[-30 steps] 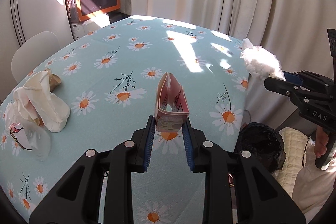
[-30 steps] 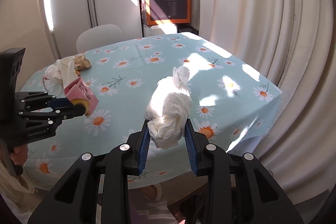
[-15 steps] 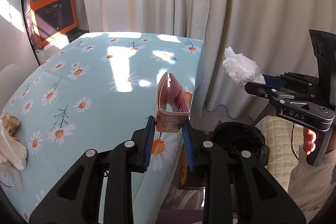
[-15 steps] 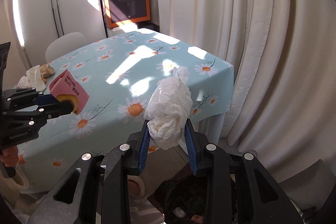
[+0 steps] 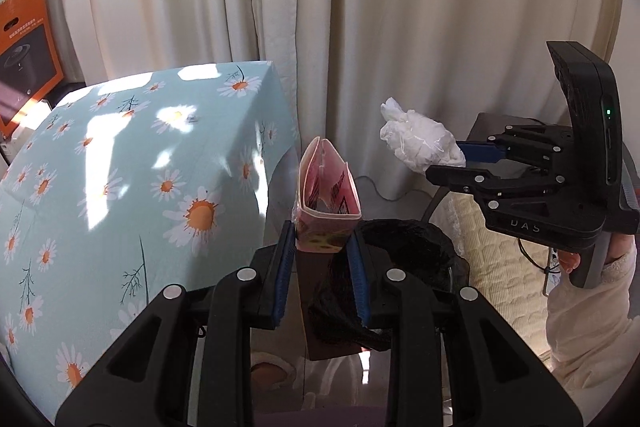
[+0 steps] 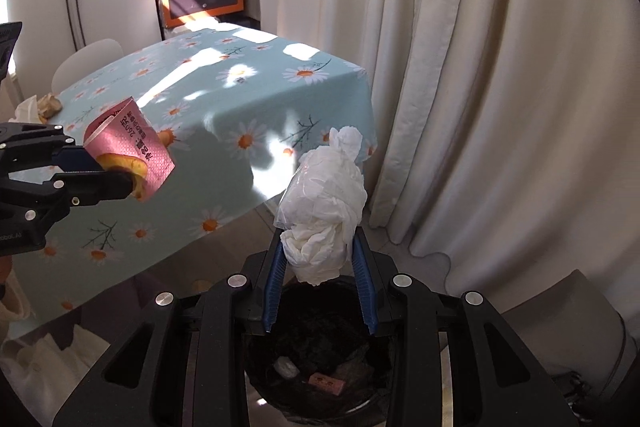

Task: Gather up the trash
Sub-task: 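Open both tools over the bin to drop the bundle and carton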

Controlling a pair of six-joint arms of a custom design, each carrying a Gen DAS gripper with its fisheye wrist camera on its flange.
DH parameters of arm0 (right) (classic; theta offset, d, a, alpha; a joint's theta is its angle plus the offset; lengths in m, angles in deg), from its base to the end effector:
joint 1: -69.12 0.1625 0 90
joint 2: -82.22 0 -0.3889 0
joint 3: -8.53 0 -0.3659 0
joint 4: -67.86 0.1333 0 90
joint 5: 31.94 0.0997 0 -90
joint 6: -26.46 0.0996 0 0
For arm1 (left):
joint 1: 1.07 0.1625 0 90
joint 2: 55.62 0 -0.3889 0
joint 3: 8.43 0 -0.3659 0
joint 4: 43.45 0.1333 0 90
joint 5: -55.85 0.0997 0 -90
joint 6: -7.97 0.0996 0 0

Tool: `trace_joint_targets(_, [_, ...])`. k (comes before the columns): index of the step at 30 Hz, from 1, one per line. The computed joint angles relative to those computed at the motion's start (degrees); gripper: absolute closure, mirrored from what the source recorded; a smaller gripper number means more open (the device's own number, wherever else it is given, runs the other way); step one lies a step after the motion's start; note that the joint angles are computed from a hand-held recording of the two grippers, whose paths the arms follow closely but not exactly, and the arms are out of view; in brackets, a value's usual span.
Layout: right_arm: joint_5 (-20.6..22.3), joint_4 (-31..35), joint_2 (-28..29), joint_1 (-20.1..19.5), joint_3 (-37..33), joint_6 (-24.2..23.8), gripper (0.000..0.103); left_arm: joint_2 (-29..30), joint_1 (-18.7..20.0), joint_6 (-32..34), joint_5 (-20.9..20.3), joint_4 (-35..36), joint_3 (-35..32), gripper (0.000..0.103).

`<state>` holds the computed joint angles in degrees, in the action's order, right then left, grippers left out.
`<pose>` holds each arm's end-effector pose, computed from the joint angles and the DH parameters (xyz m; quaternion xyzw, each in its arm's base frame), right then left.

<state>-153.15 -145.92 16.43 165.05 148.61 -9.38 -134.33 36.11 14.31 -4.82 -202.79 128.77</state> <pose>0.1213 -0.3776 0.1854 0.2066 -0.8574 0.3265 0.3401 -0.1940 -0.3757 0.1654 0.4546 0.8494 -0.1835 0.1955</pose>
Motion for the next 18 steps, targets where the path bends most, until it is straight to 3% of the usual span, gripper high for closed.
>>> trace_joint_targets(11, [1.28, -2.37, -0.83, -6.20, 4.72, -2.63, 0.071, 8.31, -0.56, 2.23, -4.86, 0.82, -2.95, 0.074])
trace_joint_targets(13, [1.68, -3.69, -0.08, -6.69, 4.62, -3.00, 0.068, 8.56, -0.48, 2.82, -6.27, 0.54, -2.87, 0.050])
trace_joint_targets(14, [1.86, -4.83, 0.29, -6.93, 4.79, -3.59, 0.055, 8.70, -0.83, 2.85, -5.57, -1.19, -2.27, 0.026])
trace_joint_targets(15, [1.74, -6.62, 0.81, -6.91, 5.07, -4.40, 0.046, 8.16, -1.84, 2.23, -4.34, -3.14, -0.92, 0.011])
trace_joint_targets(16, [1.60, -8.88, 1.53, -6.84, 5.21, -5.49, 0.030, 7.94, -2.16, 2.39, -3.62, -5.13, -0.11, 0.010])
trace_joint_targets(17, [1.63, -11.45, 2.34, -6.69, 5.38, -6.58, 0.019, 7.53, -2.19, 2.74, -3.71, -5.52, 0.17, 0.010])
trace_joint_targets(18, [2.26, -12.90, 2.50, -6.75, 5.64, -7.23, 0.018, 7.03, -2.11, 2.92, -3.93, -5.17, 0.24, 0.010])
